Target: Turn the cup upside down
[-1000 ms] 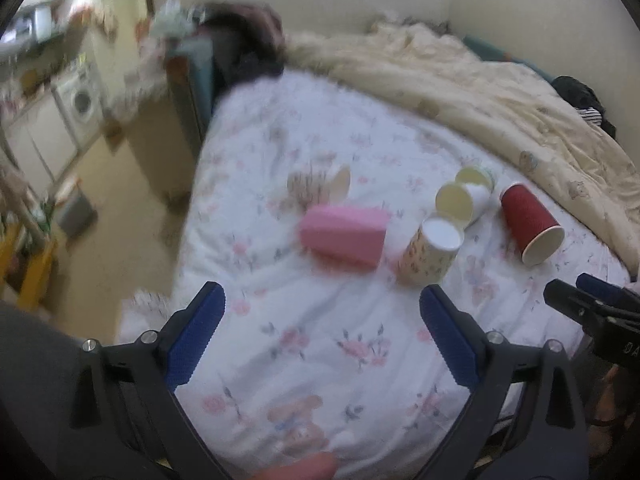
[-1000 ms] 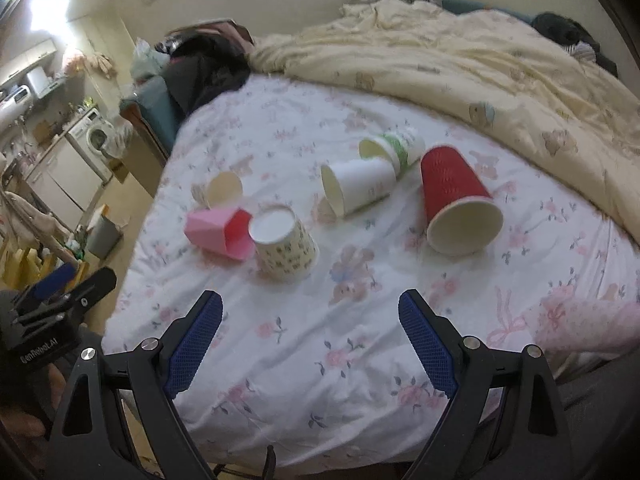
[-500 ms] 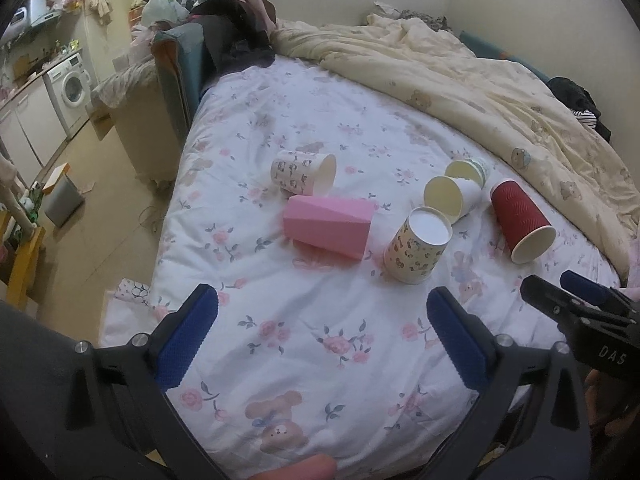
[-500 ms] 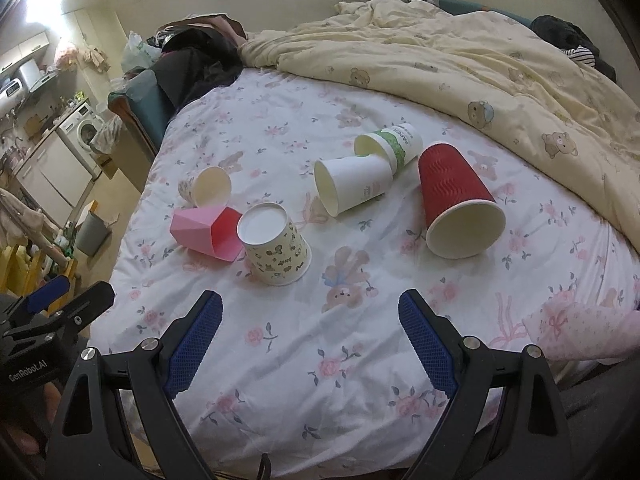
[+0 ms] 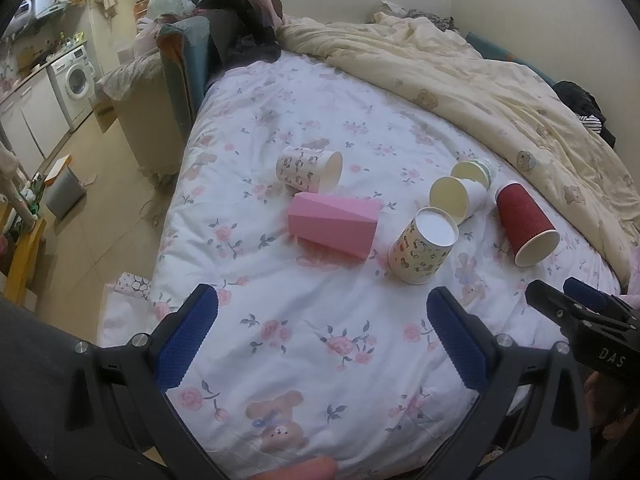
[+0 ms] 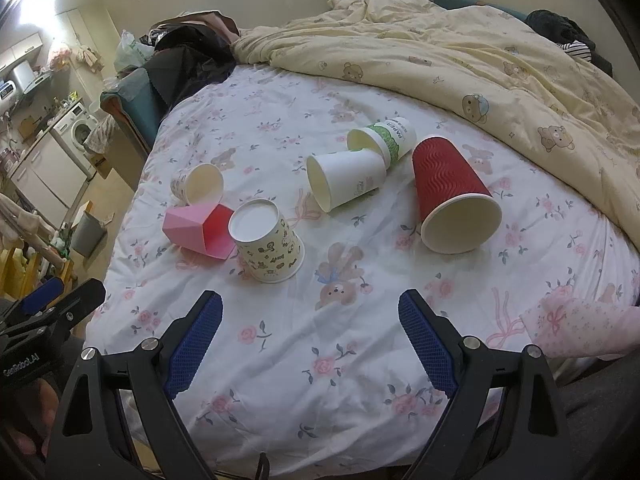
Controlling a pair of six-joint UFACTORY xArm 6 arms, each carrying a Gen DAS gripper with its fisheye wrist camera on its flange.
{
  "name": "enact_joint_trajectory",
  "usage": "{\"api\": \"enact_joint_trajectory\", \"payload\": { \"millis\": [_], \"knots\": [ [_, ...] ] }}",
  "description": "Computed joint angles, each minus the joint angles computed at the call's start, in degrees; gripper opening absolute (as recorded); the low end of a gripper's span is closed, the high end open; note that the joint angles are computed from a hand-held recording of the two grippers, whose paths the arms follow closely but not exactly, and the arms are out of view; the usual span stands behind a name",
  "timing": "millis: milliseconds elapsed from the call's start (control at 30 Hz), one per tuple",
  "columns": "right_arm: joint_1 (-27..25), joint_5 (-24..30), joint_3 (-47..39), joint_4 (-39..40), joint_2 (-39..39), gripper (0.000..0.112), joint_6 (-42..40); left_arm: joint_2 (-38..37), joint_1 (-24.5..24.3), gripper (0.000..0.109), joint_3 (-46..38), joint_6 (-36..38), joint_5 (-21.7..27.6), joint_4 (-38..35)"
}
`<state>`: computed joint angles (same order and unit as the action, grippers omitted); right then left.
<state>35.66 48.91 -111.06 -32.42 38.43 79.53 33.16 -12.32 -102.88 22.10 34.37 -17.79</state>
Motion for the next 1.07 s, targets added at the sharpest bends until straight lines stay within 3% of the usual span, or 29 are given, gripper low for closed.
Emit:
{"api": "enact_joint_trajectory", "payload": {
  "millis": [1067],
  "knots": [
    [0.3, 0.4, -3.1, 1.9, 2.1, 0.092, -2.0, 0.7, 0.1, 0.103, -0.4, -1.5, 0.7, 1.7]
  ]
}}
